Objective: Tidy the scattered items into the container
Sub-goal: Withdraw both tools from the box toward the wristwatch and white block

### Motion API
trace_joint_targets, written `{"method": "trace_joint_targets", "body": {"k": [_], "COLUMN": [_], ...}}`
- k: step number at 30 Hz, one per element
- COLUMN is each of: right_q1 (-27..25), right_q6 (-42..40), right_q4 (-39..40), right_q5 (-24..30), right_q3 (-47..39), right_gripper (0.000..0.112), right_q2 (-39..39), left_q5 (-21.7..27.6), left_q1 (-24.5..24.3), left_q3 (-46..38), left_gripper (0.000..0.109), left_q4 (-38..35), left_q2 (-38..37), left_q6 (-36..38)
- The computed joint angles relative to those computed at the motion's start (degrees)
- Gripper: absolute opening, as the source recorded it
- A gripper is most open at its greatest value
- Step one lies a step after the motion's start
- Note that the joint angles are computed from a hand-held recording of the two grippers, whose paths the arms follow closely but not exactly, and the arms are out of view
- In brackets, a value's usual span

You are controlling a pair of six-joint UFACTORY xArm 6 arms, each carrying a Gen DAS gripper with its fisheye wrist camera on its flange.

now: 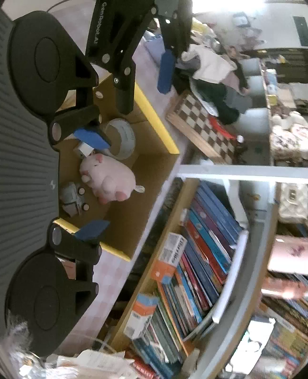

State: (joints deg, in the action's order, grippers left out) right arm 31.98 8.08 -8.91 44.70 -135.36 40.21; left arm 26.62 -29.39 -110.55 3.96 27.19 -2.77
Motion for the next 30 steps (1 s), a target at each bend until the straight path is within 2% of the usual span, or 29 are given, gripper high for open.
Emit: {"method": "trace_joint_targets", "body": {"k": [4, 8, 13, 21, 26, 30], "right_q1": [0.73, 1.73, 3.02, 6.02, 9.23, 12.15], "right_q6": [6.47, 14.26, 29.61, 53.05, 64.65, 70.66], "right_q4": [-5.05, -11.75, -24.79, -40.81, -46.22, -47.2], "right_q5": [-6.68, -9.98, -13.21, -9.5, -4.84, -1.8], "right_q3": [13.64, 22.53, 32.12, 43.04, 48.86, 52.9], "right_gripper": [0.071, 0.076, 0.082, 0.086, 0.086, 0.086], "right_q2": [-8.5, -14.49, -21.09, -29.01, -32.27, -33.76], "left_q5": [-2.81, -5.94, -9.71, -10.95, -10.33, -8.18], "left_q1": [-0.36, -0.48, -0.09, 0.56, -0.09, -1.61], "left_q3": [7.03, 13.72, 21.66, 32.52, 38.85, 42.9], "left_gripper": [0.072, 0.08, 0.087, 0.089, 0.089, 0.089], "left_q4": [1.53, 4.81, 14.97, 29.4, 40.18, 42.61], "left_q2": [-4.78, -9.6, -15.57, -23.68, -27.9, -29.86], "left_q6": [-1.72, -5.08, -15.57, -31.94, -43.91, -49.21]}}
